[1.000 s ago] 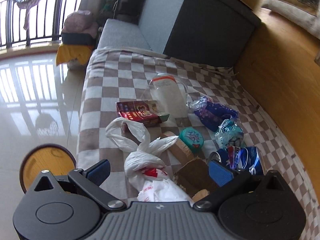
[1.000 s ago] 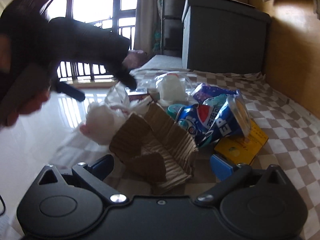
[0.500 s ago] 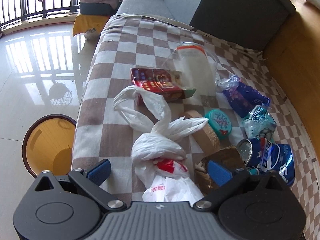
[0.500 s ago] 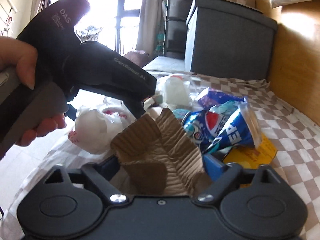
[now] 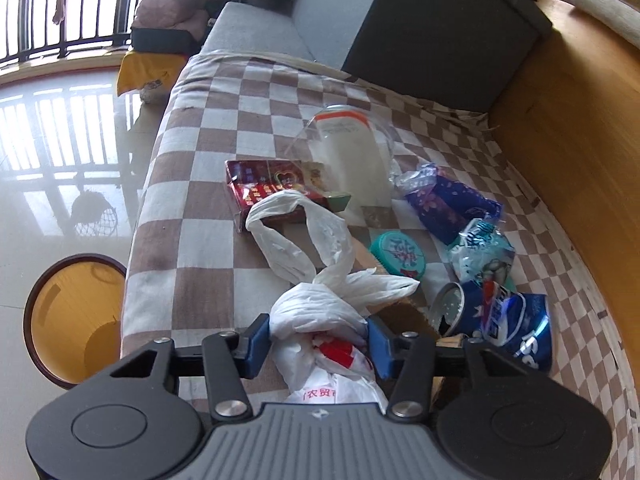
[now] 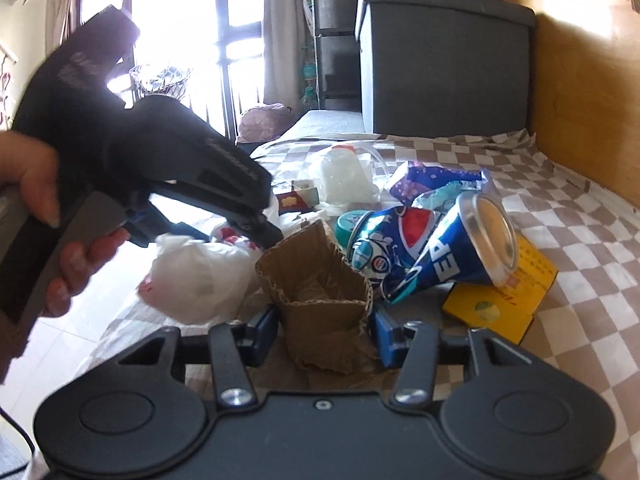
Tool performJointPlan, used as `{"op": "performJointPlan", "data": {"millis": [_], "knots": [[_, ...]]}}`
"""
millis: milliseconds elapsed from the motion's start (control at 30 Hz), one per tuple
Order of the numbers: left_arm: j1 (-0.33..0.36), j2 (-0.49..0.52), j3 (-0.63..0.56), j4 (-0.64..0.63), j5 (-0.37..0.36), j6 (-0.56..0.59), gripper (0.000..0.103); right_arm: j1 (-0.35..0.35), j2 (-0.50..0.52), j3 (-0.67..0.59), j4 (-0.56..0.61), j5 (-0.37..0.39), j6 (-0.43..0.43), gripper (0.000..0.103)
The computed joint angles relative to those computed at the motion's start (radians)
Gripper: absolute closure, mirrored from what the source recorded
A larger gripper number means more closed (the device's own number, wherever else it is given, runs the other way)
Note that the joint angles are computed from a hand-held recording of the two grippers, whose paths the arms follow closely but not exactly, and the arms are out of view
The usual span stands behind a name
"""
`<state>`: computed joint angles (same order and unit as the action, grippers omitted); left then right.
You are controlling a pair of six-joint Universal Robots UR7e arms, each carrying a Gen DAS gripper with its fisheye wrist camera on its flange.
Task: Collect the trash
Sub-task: 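Close the left tool on the white plastic bag while the right tool grasps the cardboard, then carry the bag and cardboard in both tools over the yellow wastebasket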
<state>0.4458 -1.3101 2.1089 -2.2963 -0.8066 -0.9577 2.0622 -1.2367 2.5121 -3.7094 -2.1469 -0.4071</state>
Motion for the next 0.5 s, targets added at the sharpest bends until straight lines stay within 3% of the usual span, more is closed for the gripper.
{"op": "performJointPlan", "data": {"millis": [267, 500], "knots": [[-0.078, -0.114, 0.056, 0.054, 0.091, 0.043, 0.052, 0.012, -0.013, -0.019, 0.022, -0.042, 0.146, 0.053], [-0.126, -0.252, 0.102, 0.212, 0.170, 0.029, 0.052, 0.083, 0.038, -0.048, -0.046, -0.115, 0.159, 0.053]]}}
